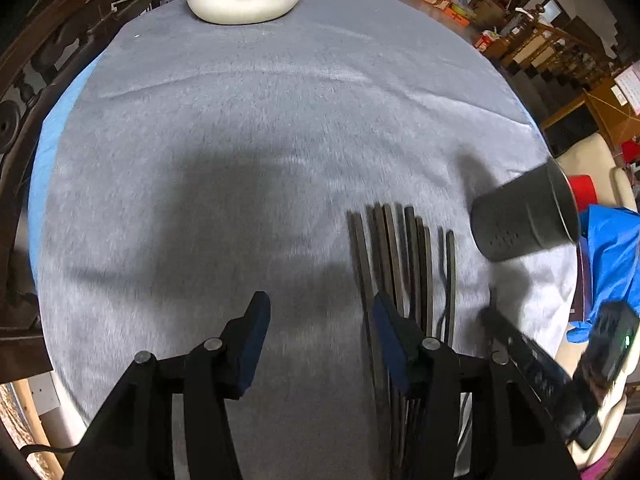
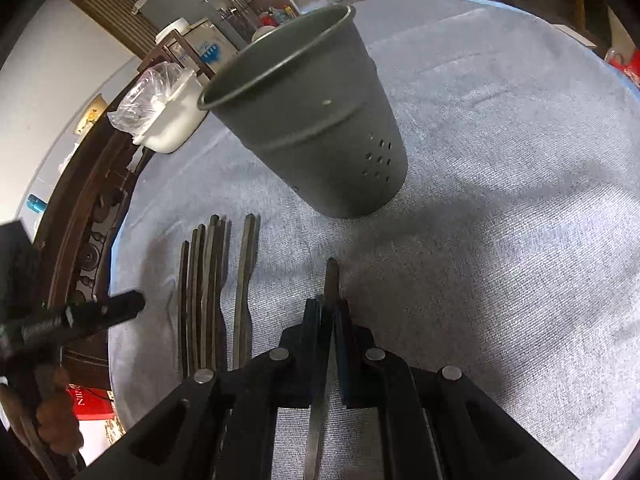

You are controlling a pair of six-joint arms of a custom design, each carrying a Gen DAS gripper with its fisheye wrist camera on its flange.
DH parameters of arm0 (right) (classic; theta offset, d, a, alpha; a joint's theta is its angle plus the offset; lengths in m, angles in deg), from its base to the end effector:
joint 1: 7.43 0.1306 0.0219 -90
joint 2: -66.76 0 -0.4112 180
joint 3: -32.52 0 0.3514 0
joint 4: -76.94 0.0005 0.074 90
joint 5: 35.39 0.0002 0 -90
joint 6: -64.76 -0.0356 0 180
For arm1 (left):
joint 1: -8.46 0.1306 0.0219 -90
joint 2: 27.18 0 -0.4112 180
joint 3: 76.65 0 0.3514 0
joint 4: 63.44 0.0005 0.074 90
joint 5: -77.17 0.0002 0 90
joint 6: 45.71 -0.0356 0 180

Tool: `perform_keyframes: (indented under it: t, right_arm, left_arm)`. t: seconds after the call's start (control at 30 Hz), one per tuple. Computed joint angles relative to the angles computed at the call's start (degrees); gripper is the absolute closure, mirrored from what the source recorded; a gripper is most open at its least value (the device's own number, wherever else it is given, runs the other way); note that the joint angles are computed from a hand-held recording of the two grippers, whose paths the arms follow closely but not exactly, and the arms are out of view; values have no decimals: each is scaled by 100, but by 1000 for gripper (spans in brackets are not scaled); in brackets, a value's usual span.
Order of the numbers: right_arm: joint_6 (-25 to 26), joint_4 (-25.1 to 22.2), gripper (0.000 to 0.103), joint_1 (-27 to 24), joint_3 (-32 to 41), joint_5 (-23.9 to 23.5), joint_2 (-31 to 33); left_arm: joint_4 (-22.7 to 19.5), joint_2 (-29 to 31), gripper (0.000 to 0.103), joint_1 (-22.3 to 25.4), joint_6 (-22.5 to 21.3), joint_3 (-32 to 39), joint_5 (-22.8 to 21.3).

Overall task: Organize utensils
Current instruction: 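Hold the fork in the right gripper while the left gripper closes on another utensil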

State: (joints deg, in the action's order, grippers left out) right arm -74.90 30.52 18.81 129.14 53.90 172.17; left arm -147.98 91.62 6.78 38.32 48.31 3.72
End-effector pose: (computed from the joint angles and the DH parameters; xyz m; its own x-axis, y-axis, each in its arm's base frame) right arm 0.4851 0.2391 0.3832 -0.8186 0.4462 -0.3616 0.2712 0.8553 0.4415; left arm 0.5904 -0.0280 0.4227 -0.9649 0.1280 -0.2293 0.1868 0.9483 -0.2566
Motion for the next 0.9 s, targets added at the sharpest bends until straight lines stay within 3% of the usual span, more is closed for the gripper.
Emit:
perform_keyframes:
  t: [0.43, 0.7, 0.9]
  right_arm:
    - [29, 225, 93, -19, -266, -99, -181]
    - [21, 238, 93, -6, -269, -81, -187]
    - [36, 193, 93, 6, -255, -37, -186]
  left_arm:
    - [-397, 747, 49, -285, 595, 962, -356]
    - [-502, 967, 73, -431, 761, 1216, -620]
    - [-625, 1167, 74, -468, 870, 1514, -564]
